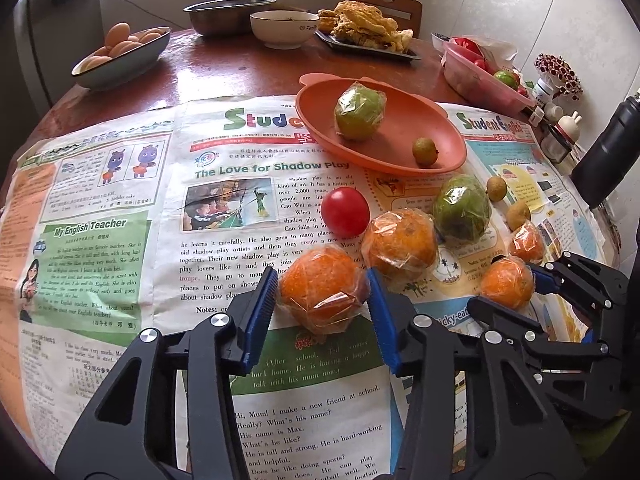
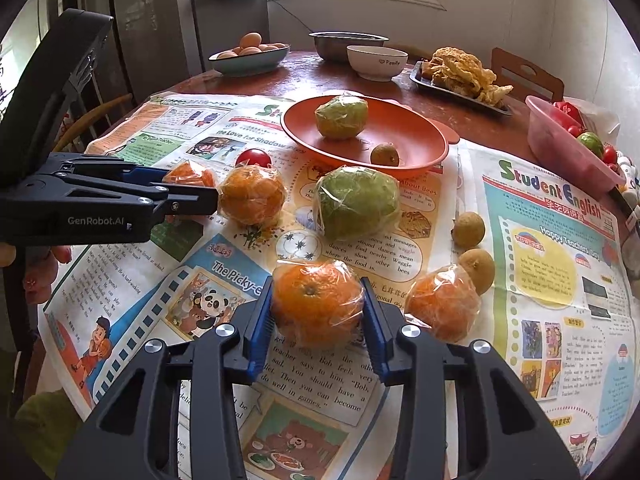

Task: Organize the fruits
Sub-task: 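Grasp a wrapped tangerine with the left tool while the right tool grasps another, then lift and carry both wrapped tangerines over the orange plate with both tools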

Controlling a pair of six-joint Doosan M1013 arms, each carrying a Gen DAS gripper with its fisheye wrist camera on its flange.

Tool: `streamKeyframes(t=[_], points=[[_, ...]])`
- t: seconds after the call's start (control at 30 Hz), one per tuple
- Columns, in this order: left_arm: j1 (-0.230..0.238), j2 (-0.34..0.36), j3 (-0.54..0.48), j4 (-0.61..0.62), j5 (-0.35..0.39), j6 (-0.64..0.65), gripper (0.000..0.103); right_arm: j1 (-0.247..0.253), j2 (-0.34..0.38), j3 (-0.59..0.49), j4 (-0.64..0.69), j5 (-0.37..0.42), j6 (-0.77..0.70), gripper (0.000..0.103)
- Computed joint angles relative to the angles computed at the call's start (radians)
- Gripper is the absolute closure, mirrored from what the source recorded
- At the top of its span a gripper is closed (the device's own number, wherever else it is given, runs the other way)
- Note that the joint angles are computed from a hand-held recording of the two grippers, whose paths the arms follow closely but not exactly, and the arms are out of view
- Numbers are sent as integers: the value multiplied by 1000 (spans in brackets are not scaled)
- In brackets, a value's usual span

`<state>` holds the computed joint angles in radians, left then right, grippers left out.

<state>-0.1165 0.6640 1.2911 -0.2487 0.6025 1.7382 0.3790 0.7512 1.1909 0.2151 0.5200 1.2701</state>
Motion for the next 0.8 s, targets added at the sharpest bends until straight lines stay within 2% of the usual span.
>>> streamKeyframes(t=[0.23,0.53,0.8], points=[[2,-8,7,2,1,0,69,-4,-5,7,54,6,-42,65],[-1,-39,29,5,-38,10,69,-10,-27,25,138,-5,-114,65],[-4,-45,11,-4,-43,27,69,-26,-42,11,156,-26,-118,65]])
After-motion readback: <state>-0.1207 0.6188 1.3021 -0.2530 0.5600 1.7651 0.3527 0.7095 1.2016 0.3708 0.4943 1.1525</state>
